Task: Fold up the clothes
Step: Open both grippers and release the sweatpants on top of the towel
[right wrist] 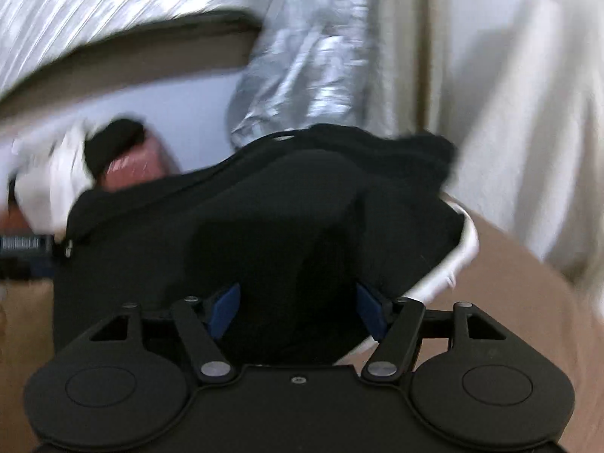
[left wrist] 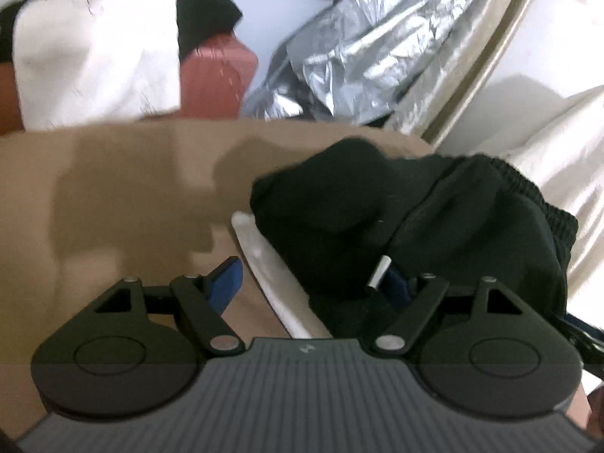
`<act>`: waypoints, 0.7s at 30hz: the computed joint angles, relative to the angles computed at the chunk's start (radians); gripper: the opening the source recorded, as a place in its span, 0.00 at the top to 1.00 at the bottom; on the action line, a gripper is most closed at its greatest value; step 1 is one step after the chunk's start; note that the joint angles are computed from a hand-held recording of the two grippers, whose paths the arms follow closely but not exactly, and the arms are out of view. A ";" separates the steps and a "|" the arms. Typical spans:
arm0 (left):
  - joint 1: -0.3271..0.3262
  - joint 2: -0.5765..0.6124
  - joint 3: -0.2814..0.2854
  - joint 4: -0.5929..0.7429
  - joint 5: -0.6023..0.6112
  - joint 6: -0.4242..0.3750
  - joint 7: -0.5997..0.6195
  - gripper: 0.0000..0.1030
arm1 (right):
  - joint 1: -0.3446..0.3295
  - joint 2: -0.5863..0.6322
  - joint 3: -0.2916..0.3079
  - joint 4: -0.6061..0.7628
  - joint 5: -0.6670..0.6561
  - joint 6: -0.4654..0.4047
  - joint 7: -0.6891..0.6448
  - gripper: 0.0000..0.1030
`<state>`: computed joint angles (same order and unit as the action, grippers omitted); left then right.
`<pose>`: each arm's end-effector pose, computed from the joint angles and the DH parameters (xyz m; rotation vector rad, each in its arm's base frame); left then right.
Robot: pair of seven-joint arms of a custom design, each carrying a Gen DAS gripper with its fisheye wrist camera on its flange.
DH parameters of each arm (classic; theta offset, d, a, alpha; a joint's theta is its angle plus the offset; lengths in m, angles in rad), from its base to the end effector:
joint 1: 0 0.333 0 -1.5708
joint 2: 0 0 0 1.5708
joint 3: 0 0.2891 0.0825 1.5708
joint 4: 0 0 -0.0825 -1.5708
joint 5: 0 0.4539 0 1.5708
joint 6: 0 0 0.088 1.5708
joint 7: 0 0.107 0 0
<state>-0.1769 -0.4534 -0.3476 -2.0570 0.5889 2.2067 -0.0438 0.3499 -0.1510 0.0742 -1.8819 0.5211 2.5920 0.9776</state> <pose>0.4668 -0.2828 0.6504 -2.2917 0.8520 -0.9377 0.5838 0.2562 0.6347 -2.0229 0.9436 -0.4363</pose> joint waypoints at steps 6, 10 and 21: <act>0.031 -0.061 -0.042 0.005 0.125 -0.095 -0.007 0.26 | 0.077 -0.179 -0.028 -0.155 0.098 0.024 -0.175 0.31; -0.005 -0.008 -0.002 0.039 0.011 -0.162 0.101 0.29 | 0.057 -0.226 0.032 -0.216 -0.053 -0.058 -0.145 0.27; -0.075 0.043 -0.001 0.178 -0.054 -0.234 0.207 0.10 | -0.035 -0.405 0.017 -0.316 -0.163 -0.174 0.177 0.27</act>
<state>-0.2519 -0.4109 -0.3483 -1.8794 0.5351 1.9726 0.1634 0.3153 -0.5565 0.0915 -2.1977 0.3584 2.4176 1.1543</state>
